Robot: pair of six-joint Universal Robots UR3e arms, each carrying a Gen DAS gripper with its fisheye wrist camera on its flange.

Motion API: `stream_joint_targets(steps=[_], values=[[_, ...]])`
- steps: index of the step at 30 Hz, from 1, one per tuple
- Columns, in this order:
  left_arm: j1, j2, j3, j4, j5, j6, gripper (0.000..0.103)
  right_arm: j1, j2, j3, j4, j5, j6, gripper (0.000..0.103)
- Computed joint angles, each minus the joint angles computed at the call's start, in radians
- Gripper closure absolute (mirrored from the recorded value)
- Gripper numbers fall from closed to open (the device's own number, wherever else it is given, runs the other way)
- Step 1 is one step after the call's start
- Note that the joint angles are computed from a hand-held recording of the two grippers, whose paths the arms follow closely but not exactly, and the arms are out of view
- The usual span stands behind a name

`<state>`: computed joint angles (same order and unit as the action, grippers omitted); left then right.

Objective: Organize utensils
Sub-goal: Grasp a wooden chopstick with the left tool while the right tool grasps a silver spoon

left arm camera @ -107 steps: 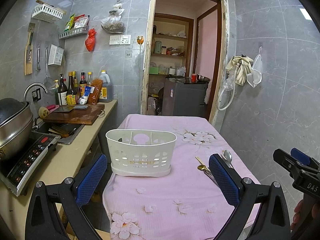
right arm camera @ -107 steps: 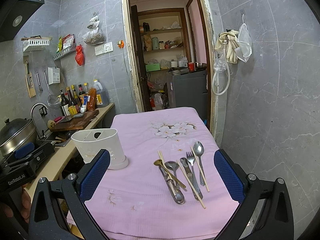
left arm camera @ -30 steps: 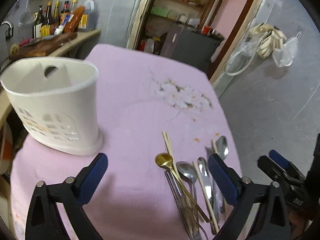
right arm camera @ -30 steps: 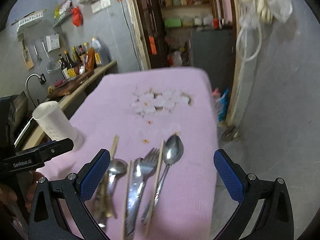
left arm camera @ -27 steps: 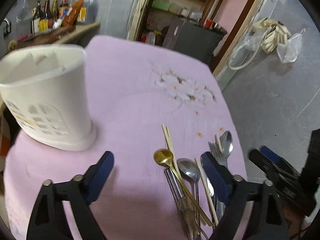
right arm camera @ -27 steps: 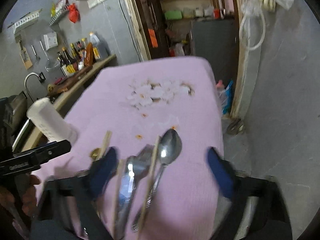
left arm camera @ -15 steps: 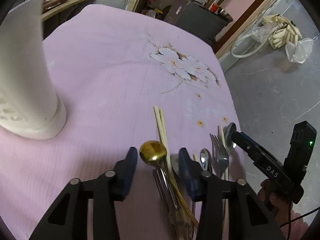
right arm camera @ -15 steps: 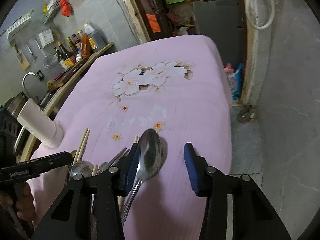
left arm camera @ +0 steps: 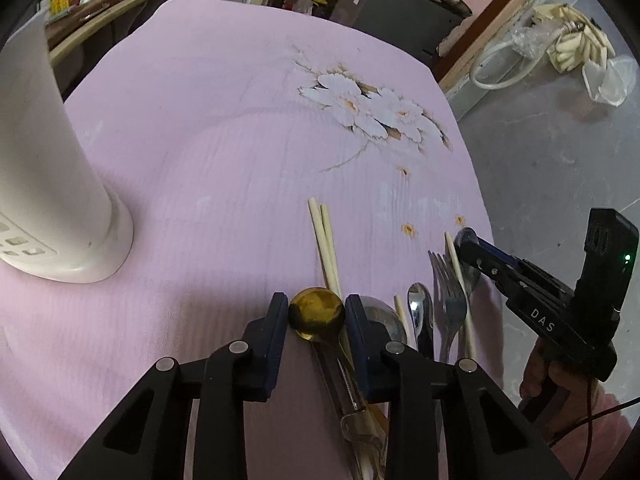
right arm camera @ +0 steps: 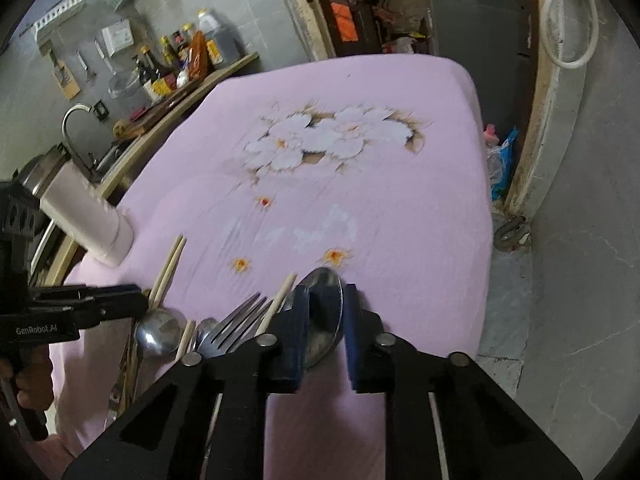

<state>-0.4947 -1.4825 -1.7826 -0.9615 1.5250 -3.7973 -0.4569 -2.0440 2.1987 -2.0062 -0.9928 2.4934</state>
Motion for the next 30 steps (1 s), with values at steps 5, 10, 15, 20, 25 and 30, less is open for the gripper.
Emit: stream_joint_targets(steps=[5,10,15,20,25,30], values=[[-0.003,-0.020,0.059,-0.081,-0.001,0.039,0.075,0.006,0.027,-0.029,0.020,-0.013,0.002,0.089],[0.010,-0.002,0.057,-0.110,-0.033,0.026,0.075,0.001,0.022,-0.034,0.041,-0.017,-0.009,0.088],[-0.018,-0.022,0.080,-0.124,-0.002,0.027,0.075,0.005,0.026,-0.044,0.054,-0.024,-0.018,0.088],[-0.035,-0.035,0.081,-0.103,0.025,0.042,0.076,0.015,0.032,-0.065,0.068,-0.031,-0.032,0.092],[-0.022,0.006,0.025,-0.049,0.014,0.035,0.076,-0.040,-0.031,-0.089,0.173,0.023,-0.072,0.100],[-0.019,0.077,-0.038,0.014,0.021,0.010,0.076,-0.090,-0.107,-0.114,0.269,0.055,-0.089,0.101]])
